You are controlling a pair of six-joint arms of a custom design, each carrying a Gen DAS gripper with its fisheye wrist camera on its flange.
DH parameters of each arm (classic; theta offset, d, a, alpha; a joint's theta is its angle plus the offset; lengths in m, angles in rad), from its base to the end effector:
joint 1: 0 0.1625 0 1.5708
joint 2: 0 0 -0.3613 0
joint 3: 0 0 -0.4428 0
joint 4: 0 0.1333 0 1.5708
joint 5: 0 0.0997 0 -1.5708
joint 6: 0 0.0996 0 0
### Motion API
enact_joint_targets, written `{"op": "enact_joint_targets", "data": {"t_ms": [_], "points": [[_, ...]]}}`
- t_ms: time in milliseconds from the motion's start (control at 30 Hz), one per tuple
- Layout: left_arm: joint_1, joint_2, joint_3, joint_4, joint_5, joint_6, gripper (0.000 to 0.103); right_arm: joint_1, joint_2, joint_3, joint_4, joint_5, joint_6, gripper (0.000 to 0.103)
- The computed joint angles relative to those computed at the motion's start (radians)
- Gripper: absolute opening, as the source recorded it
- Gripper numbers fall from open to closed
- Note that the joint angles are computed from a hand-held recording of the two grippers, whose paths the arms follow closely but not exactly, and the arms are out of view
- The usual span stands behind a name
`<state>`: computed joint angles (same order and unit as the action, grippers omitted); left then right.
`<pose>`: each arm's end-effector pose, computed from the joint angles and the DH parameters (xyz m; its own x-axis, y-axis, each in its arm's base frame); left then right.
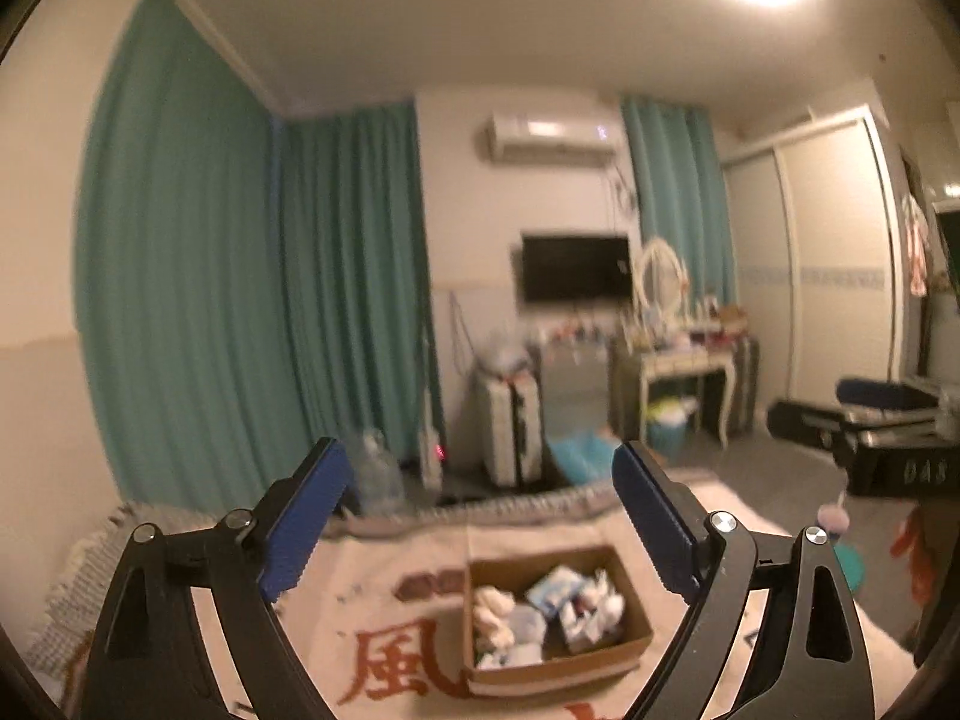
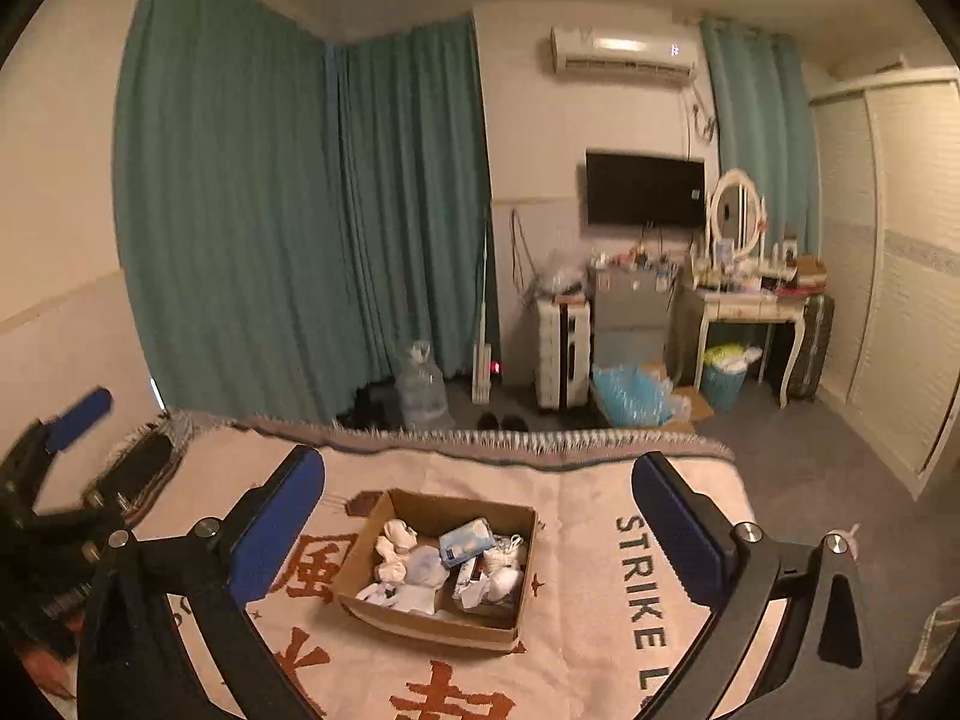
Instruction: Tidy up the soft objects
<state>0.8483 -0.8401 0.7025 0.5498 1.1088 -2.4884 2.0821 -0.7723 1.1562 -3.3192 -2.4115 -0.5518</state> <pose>-0.3438 -0.6587 0.3652 -0.5868 0.4094 -0.6986 0.7826 0.0651 -0.6191 0.4209 -0.6294 0.3327 -0.7467 0.1701 0.6431 -0.5773 0.3145 -0.7535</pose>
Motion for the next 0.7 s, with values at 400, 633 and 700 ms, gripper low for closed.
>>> {"op": "enact_joint_targets", "data": {"t_ms": [400,633,700], "points": [[-0.012,-0.281,0.452,-0.259,-0.053,0.073,0.092,0.043,-0.057,0.293,-0.499,0.071,-0.184,0.103],[0.034,-0.230,0.492,-0.244,-0.097,0.002,0.092,-0.046,-0.056,0.413,-0.488,0.119,-0.072,0.103],[0.038,-0.212,0.495,-0.253,-0.122,0.014,0.092,-0.068,-0.058,0.428,-0.441,0.114,-0.035,0.103]]}}
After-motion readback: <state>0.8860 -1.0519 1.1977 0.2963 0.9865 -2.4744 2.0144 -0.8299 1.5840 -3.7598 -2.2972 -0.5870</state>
